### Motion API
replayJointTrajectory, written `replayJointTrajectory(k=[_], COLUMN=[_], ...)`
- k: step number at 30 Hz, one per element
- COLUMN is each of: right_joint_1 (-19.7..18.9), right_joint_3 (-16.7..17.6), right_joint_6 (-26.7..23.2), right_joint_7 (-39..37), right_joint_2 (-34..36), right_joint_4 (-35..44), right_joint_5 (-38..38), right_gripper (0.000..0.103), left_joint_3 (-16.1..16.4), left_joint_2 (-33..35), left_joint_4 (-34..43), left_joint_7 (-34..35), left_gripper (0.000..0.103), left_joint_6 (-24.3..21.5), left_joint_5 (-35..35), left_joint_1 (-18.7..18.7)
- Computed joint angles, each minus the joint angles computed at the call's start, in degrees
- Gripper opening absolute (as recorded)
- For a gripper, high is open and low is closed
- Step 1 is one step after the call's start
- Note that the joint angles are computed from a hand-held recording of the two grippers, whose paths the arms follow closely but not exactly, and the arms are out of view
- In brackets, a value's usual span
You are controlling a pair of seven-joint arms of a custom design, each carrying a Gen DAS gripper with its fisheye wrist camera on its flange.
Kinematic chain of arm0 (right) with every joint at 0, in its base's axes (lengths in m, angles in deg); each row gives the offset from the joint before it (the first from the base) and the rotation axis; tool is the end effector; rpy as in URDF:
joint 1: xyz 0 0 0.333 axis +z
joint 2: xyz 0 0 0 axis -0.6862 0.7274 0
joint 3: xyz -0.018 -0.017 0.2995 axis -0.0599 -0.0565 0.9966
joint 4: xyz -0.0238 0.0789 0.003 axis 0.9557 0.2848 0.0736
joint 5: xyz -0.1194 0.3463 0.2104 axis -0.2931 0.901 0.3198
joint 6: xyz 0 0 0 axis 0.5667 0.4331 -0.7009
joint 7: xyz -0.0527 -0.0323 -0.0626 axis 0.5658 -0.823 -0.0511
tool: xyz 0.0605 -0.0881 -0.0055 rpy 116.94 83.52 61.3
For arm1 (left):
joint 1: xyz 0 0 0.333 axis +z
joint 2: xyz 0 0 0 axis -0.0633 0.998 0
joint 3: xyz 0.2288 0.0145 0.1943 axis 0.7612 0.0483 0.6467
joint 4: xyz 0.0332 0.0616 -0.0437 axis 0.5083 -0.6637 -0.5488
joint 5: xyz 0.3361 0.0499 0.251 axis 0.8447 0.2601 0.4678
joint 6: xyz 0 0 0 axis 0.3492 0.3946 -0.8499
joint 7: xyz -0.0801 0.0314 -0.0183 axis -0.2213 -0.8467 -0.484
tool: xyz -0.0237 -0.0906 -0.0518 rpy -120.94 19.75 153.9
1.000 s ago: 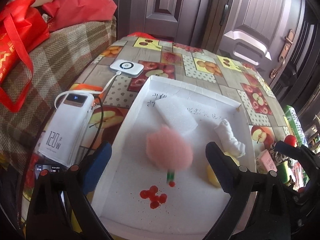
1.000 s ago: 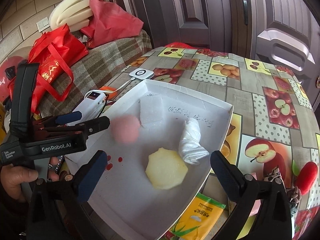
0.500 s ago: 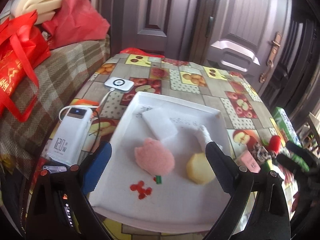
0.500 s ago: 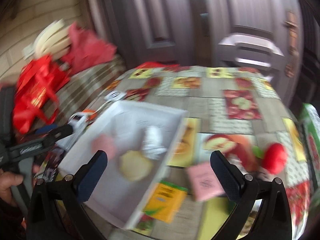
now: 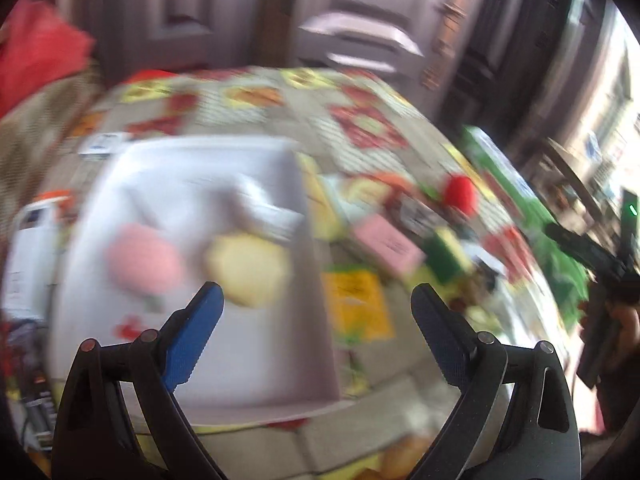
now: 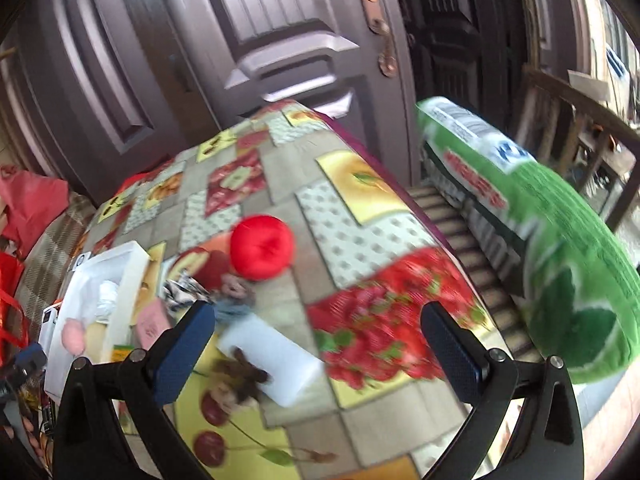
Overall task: Organize soft objects
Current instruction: 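Move both open tools back over the remaining soft items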
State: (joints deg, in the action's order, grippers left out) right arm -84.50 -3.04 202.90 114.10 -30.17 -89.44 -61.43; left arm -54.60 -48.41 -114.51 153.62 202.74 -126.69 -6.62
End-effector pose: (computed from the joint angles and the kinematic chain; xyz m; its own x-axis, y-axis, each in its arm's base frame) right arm 0.4099 0.1105 0.3182 -0.5538 -0.7907 -0.2610 -0.4883 0.5623 -0.6674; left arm 0.5538 -0.0893 0.3316 -0.6148 -0.7689 0.1756 -0.6806 0.4047 -0.6108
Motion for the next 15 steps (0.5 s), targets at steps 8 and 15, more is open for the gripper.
replayJointTrajectory(k=[8,15], right_joint_1=[7.5,12.6], right_joint_3=[-8.4,-17.5], right_joint_6=[1.6,5.1], right_joint_7=[-4.9,-11.7], right_joint_2=[-0.8,-2.4], right_joint_4=[-5.0,-9.9], right_joint_5=[1.5,5.8], right_gripper=[0.103,0.103], left_joint_3=[-3.9,-6.3], left_joint_2=[3.7,8.3], left_joint_4=[-0.6,-0.4], left_joint_7=[-6.2,-17.6], left_gripper=[0.095,0.095], left_joint_6=[0.9,10.6], left_joint_5=[7.0,16.5], left_joint_1=[-4.0,-5.0])
